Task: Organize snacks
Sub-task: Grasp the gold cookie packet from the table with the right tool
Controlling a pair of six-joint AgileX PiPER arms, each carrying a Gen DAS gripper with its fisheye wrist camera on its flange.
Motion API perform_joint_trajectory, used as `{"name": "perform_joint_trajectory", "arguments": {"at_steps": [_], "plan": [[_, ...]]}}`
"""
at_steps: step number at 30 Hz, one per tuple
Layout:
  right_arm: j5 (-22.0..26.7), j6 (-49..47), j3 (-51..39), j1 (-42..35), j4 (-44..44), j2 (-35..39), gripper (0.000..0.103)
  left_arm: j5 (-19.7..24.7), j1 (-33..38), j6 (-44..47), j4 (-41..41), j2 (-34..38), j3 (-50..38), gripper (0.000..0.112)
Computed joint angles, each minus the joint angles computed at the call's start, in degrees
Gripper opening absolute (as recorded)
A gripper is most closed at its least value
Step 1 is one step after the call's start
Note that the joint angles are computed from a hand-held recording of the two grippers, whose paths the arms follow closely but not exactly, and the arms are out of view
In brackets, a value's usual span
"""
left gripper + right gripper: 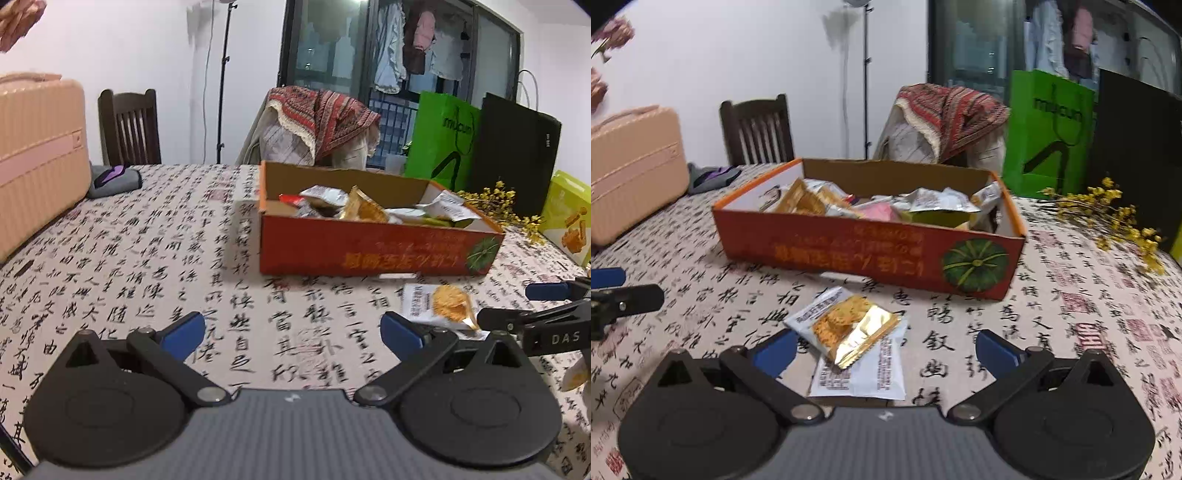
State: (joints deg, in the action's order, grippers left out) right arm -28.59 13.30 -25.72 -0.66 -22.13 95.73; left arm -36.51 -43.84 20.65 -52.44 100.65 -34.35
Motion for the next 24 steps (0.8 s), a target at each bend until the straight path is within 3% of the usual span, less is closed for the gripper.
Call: {"name": "perform_joint_trajectory", "arguments": {"at_steps": [3,6,11,14,17,19,24], "plan": [[2.5,-2.7,-2.4,2.1,2.2,1.4,0.103,-1.5,1.0,-1.4,0.1,1.3,0.4,0.103],[6.1,-9.6,-5.7,5.0,8.4,3.1,0.103,-0.3,3.2,-5.5,4.3,1.8,0.8,0.103],[10.7,-12.2,-11.7,6.8,7.1,6.7,0.103,-0.4,4.2,-9.4,8.0,2.3,1.5,0.103],[12.5,-8.9,-15.5,6.8,3.5,10.1,0.103,-0.3,5.1,-12.7,10.2,2.0,2.1,0.103],[10.5,0.7,-17.0,5.3,-6.8,12.3,0.097,-0.7,6.5,-17.5,14.0,1.5,3.4,0.103],[8.3,4.9,-16.7,4.3,-11.9,12.8,0.086,-0.5,7.0,-18.5,14.7,1.4,3.5,0.103],[5.8,-0.4,-14.7,5.3,-8.8,11.9,0.068,-0.2,7.0,-19.0,14.9,1.5,3.3,0.103]]}}
